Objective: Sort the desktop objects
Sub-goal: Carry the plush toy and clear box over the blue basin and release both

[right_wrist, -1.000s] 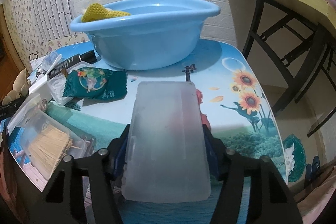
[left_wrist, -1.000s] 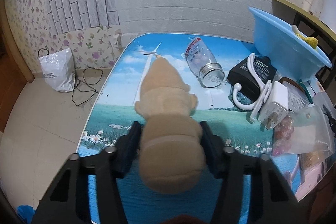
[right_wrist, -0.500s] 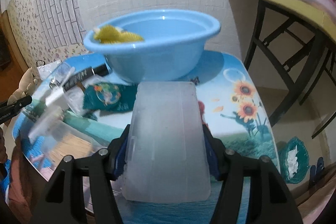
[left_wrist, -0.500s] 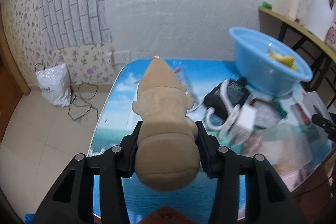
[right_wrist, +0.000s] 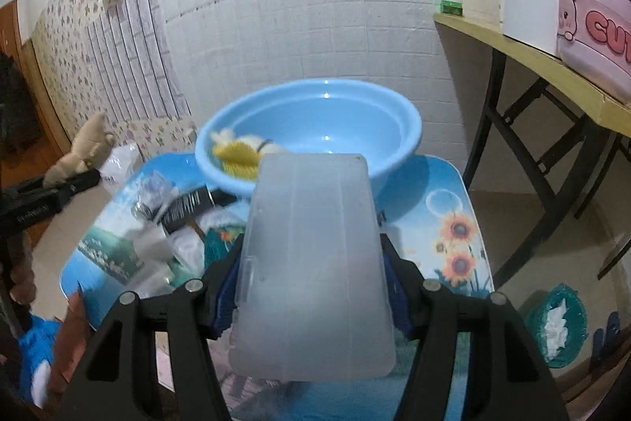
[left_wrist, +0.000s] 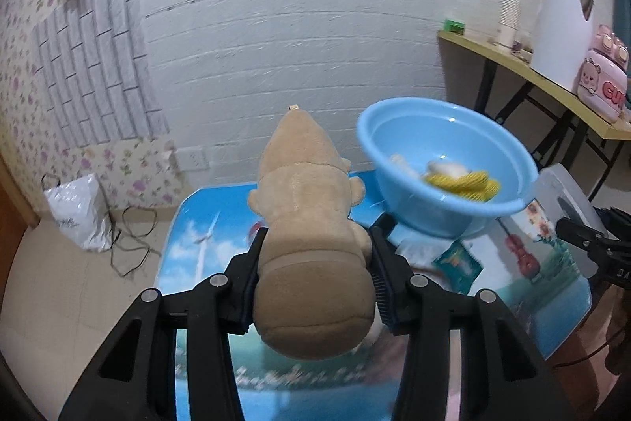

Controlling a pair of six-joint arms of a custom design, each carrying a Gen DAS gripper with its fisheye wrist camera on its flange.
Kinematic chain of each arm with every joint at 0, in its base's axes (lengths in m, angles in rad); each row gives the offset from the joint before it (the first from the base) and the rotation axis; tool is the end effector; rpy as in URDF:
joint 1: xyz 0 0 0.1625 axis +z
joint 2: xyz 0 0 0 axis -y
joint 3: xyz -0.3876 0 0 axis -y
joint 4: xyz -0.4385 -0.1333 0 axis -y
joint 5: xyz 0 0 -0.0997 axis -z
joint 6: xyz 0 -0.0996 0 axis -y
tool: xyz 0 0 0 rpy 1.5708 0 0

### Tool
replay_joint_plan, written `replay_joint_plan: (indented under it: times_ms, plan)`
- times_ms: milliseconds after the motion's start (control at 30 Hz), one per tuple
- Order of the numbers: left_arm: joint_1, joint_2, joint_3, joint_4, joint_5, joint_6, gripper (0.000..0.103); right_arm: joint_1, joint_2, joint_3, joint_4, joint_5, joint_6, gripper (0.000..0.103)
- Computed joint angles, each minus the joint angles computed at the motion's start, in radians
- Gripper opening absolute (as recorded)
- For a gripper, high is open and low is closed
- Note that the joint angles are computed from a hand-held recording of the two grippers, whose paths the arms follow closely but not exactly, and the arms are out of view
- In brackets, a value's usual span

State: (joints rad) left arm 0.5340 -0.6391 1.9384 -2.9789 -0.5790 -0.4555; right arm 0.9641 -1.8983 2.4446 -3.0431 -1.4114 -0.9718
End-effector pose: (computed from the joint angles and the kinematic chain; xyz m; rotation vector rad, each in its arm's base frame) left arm -0.3491 -0.4582 -0.0721 0.5974 2.2349 -0.9416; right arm -0.0990 -0.4042 0.3223 0.5317 -2.3511 0.9835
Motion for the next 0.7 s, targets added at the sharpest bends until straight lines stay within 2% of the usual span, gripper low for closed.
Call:
replay_joint_plan:
  times_ms: [300, 700]
  plan:
    - [0.037, 0.133, -0.199, -0.031, -0.075, 0.156, 0.046, 0.072, 0.123, -0.104, -0.019, -0.015, 0.031, 0.061]
    - [0.089, 0.284, -0.435, 0.025, -0.146, 0.27, 0.046, 0.11, 0.277, -0.229, -0.04, -0.048, 0.042, 0.061]
